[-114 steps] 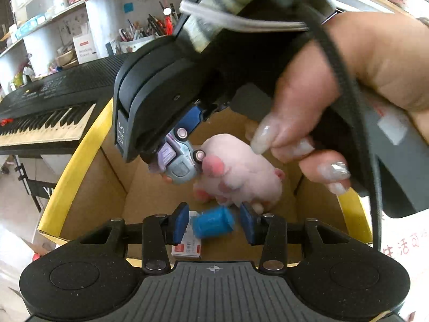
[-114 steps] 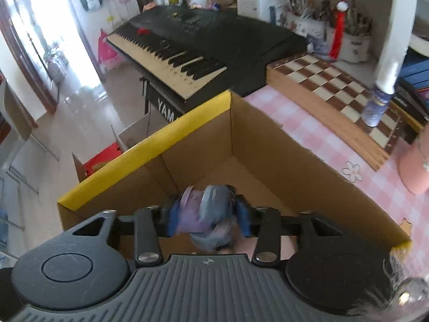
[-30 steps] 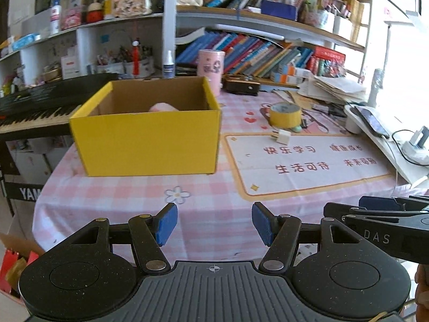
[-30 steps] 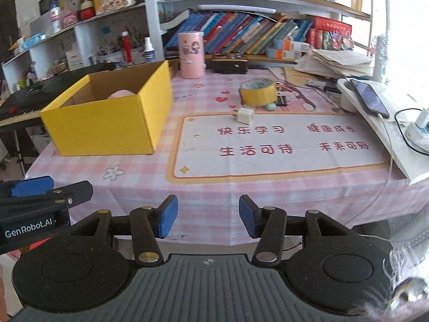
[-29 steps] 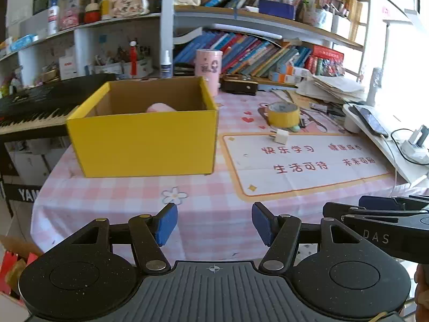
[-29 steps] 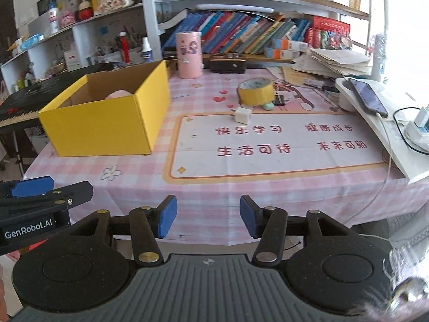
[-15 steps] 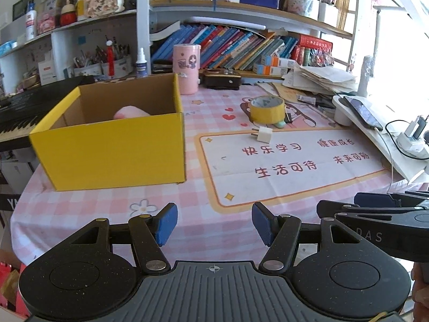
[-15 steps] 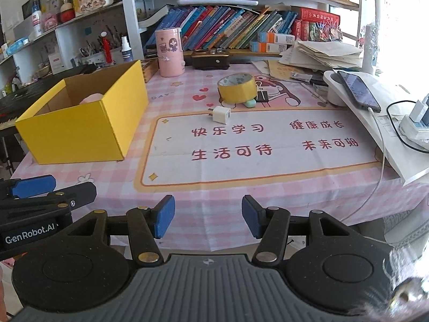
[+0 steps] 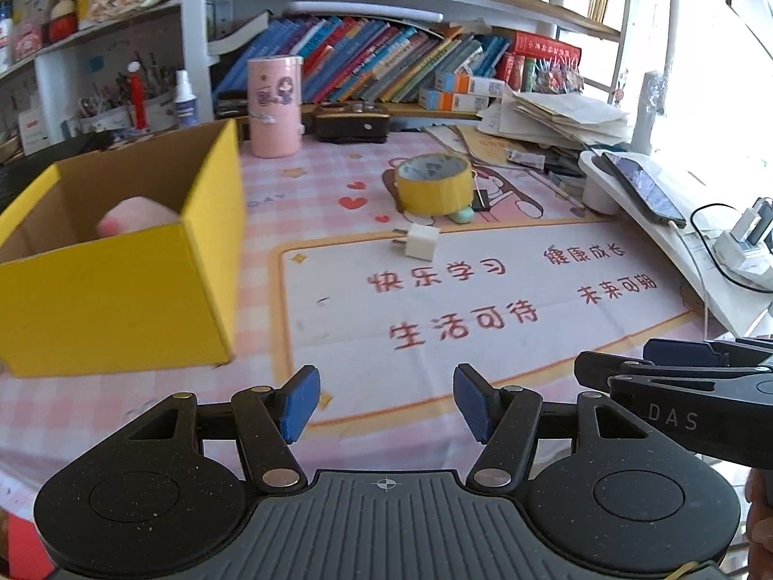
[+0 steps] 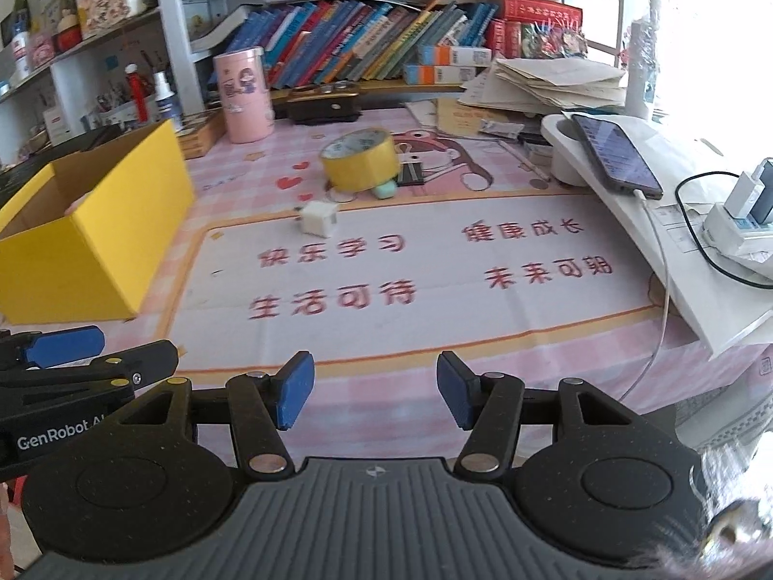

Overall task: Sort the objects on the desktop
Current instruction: 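Close the left tool on the white plug adapter while the right tool reaches the yellow tape roll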

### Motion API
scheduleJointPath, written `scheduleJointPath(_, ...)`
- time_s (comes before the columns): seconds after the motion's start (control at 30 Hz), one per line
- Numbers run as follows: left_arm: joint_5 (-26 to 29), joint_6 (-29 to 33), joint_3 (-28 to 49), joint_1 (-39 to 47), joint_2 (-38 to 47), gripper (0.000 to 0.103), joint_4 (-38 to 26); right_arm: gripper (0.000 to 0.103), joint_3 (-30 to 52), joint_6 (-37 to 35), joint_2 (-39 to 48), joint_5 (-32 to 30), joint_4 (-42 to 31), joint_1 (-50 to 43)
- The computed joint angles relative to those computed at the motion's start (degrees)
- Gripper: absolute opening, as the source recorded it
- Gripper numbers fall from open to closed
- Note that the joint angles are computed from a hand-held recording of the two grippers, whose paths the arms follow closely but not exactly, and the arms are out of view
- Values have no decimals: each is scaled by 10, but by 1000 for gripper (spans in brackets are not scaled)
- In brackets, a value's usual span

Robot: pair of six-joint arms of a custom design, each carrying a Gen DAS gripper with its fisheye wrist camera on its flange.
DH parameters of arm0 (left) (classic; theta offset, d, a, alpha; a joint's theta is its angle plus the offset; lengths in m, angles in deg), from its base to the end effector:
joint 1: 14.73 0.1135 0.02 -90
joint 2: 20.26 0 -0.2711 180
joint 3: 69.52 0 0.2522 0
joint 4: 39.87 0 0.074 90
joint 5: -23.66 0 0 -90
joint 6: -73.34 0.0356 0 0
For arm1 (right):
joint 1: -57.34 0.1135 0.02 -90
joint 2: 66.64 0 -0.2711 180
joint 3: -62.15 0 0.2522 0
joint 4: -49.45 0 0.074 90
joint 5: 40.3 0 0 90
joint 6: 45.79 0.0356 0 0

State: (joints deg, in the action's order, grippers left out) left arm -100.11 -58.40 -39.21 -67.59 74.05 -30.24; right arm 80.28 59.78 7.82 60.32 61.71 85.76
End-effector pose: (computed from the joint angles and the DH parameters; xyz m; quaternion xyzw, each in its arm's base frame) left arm 0.1433 -0.1565 0.0730 -0.0002 0.9153 -0.0276 0.4018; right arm 0.1487 0.0730 0.0890 -0.0667 0.9151 0.0665 0.3921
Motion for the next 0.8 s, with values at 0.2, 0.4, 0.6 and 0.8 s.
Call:
scheduleJointPath(0.2, 17, 18, 87, 42, 74, 62, 0, 54, 54, -97, 97, -112, 38, -141)
scheduleJointPath(0.4, 17, 32, 180, 79, 158, 62, 6, 55, 132, -174, 159, -194, 26, -231)
scheduleJointPath(0.6, 20, 68, 273, 118, 244, 62, 9, 59, 227, -223, 231, -263, -8, -285)
scheduleJointPath(0.8, 32, 95, 356, 150, 319, 62, 3, 63, 305, -264, 290, -303, -39, -307)
